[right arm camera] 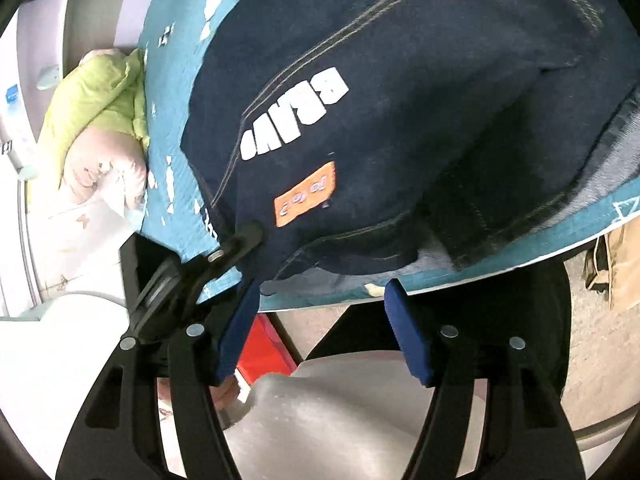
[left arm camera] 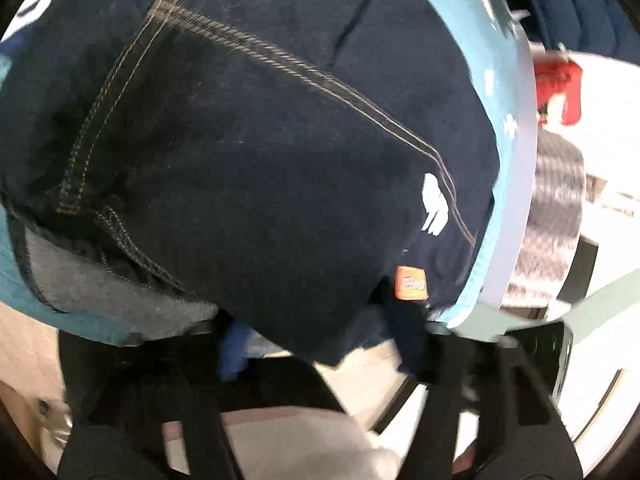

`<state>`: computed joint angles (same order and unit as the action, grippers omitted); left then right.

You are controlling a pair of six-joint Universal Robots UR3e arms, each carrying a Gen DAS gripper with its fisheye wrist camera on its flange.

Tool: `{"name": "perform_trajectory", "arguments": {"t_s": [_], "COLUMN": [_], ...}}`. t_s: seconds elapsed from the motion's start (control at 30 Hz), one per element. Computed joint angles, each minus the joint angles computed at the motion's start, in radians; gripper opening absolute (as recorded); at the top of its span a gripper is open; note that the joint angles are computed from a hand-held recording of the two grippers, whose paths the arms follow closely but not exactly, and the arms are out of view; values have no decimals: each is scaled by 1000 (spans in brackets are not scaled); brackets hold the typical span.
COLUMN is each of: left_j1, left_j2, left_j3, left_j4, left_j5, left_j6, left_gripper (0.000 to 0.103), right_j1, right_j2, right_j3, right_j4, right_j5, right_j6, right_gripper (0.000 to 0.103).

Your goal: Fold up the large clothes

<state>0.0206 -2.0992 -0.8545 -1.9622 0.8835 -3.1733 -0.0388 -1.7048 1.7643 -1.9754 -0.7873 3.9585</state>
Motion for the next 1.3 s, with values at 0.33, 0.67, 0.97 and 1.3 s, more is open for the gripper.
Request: {"name": "perform_trajectory", "arguments": {"t_s": [0.33, 0.67, 0.97, 1.3], "left_j1": [-31, -27, -7, -26], "left_j2": [-4, 3, 56, 103], "left_j3": [194, 305, 238, -34], "left_j4": [-14, -26, 11, 35], "left_j5": [8, -52, -91, 51], "left_j6": [58, 65, 87, 230], "left_gripper": [30, 29, 26, 13], "right_j1": [-4, -1, -15, -41], "right_j2": [93, 243, 293, 220], "right_j3": [69, 240, 295, 589], "right_j4": [-197, -905, -1376, -1251], "right_j5": [86, 104, -37, 73], "right_j6": [119, 533, 552, 269], "right_gripper": [64, 89, 28, 24]}}
